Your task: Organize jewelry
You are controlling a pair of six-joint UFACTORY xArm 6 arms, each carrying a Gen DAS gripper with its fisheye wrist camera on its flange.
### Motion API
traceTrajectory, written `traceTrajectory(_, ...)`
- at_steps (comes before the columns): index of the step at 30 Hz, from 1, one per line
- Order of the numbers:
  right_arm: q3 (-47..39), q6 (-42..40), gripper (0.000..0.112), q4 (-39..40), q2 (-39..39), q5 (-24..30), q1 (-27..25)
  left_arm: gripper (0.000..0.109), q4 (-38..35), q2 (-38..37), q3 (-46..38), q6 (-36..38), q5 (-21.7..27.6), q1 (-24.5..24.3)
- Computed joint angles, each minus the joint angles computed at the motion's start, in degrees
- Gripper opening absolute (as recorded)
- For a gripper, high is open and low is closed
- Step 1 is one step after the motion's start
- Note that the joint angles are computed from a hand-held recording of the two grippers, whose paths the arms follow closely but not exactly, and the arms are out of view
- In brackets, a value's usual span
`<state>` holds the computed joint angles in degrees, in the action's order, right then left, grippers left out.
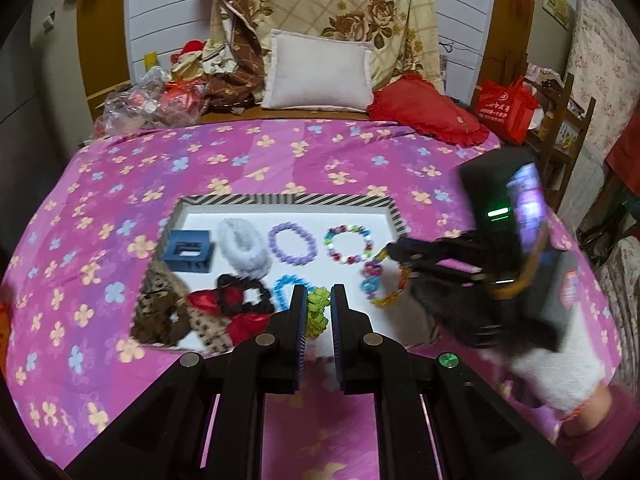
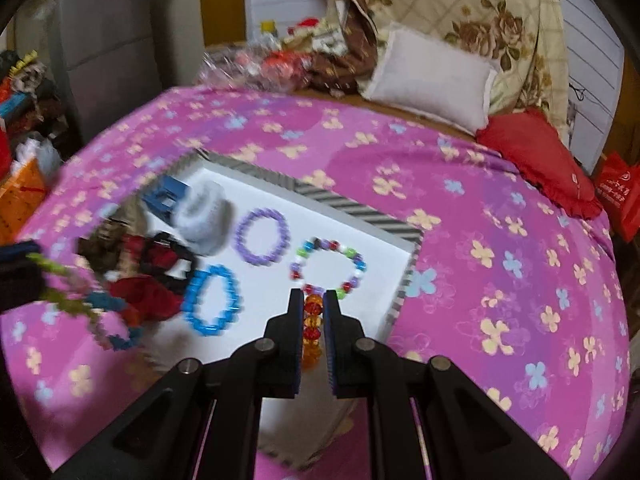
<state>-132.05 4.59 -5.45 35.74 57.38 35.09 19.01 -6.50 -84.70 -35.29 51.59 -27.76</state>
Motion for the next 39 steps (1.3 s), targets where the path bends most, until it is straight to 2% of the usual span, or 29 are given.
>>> traceTrajectory(2, -6.43, 1.14, 0.009, -3.29, 4.36, 4.07, -0.25, 0.014, -1.49, 1.72, -1.56, 0.53, -0.89, -0.19)
traceTrajectory(5, -10.77, 2.03, 0.010, -2.55, 7.48, 6.24, -1.52, 0.014, -5.56, 3.74, -2.04, 1.27, -3.44, 0.32)
traceTrajectory(11, -8.50, 1.35, 0.009, 0.41, 7.12, 4.07, -2.96, 0.014, -12.93, 9.02, 0.03, 1.00, -3.37, 3.28)
traceTrajectory(17, -6.16, 0.49, 0.009, 1.69, 6.20, 2.02, -2.97, 0.014, -12.17, 9.52, 2.34, 0.72, -3.70, 3.83)
traceTrajectory(25, -11.49, 1.21, 0.009, 1.19, 10.24, 4.48, -2.70, 0.014, -13.91, 11.67, 0.48, 1.76, -3.77, 2.66)
traceTrajectory(29, -6.41, 2.46, 0.012, 2.21, 7.40, 1.11, -3.23, 0.014, -14.02, 11.07, 1.45, 2.52, -4.47, 2.56)
traceTrajectory(31, -1.99, 3.09, 0.023, 3.35, 4.69, -1.46, -3.53, 0.014, -13.04, 10.39, 2.06, 1.28, -4.18, 2.71)
traceTrajectory(32, 0.28, 3.14, 0.025, 4.14, 3.30, -2.94, -3.67, 0.015, -13.37, 9.99, 2.41, 1.42, -4.10, 2.88)
traceTrajectory(34, 4.10, 3.80, 0.032, 5.32, 0.83, -5.29, -3.82, 0.030, -13.63, 9.47, 2.70, 2.06, -3.71, 2.97)
traceTrajectory(35, 6.52, 4.25, 0.034, 5.66, -0.77, -6.66, -3.81, 0.034, -13.08, 9.05, 2.93, 1.95, -3.46, 2.87)
traceTrajectory(39, 13.46, 4.77, 0.043, 5.74, -5.49, -9.66, -3.32, 0.037, -9.12, 6.83, 4.67, 0.55, -3.32, 2.10)
